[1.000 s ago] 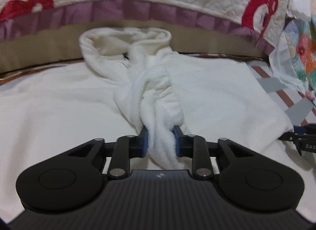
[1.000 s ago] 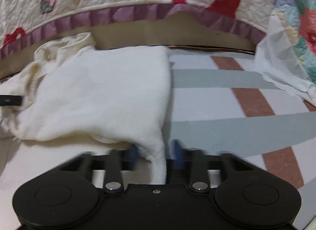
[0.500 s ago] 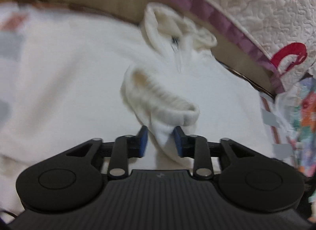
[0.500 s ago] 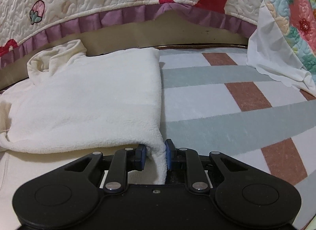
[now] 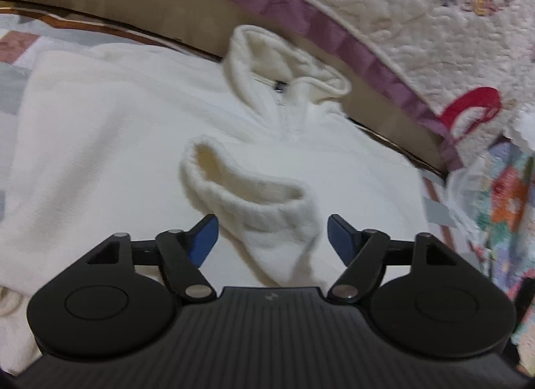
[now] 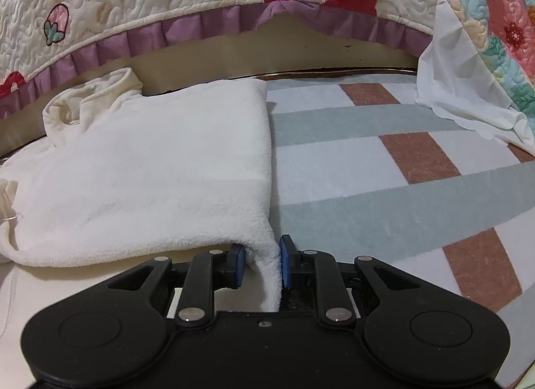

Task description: Fold clothes

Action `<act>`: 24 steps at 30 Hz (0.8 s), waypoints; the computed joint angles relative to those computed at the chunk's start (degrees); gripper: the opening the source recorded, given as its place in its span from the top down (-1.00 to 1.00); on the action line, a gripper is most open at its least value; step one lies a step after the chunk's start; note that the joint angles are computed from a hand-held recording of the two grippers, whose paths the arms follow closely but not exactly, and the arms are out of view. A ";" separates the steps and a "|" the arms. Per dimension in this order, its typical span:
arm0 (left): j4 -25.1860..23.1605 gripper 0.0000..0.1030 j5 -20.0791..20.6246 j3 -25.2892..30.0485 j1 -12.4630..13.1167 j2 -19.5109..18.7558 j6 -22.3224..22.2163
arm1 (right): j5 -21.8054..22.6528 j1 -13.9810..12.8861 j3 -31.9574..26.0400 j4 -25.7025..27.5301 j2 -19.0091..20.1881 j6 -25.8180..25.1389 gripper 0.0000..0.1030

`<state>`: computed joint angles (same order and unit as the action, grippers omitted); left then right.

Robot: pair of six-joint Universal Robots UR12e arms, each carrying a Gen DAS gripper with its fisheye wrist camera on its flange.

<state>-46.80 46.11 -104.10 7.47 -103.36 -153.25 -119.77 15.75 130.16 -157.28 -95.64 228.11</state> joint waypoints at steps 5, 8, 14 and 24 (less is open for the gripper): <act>7.12 0.65 -0.08 -2.14 -0.28 1.35 4.63 | -0.75 0.31 0.15 -0.88 0.34 -0.52 0.57; 12.79 0.65 -1.68 -3.49 0.71 2.47 3.61 | -1.92 0.80 -0.07 -0.94 0.86 -1.24 0.57; 7.99 0.63 2.08 -2.25 0.50 1.24 3.14 | -2.13 0.83 -0.28 -0.51 0.94 -2.33 0.57; 3.33 0.30 4.81 0.37 1.59 1.02 -0.86 | -0.83 0.02 0.40 -2.39 0.70 -6.95 0.57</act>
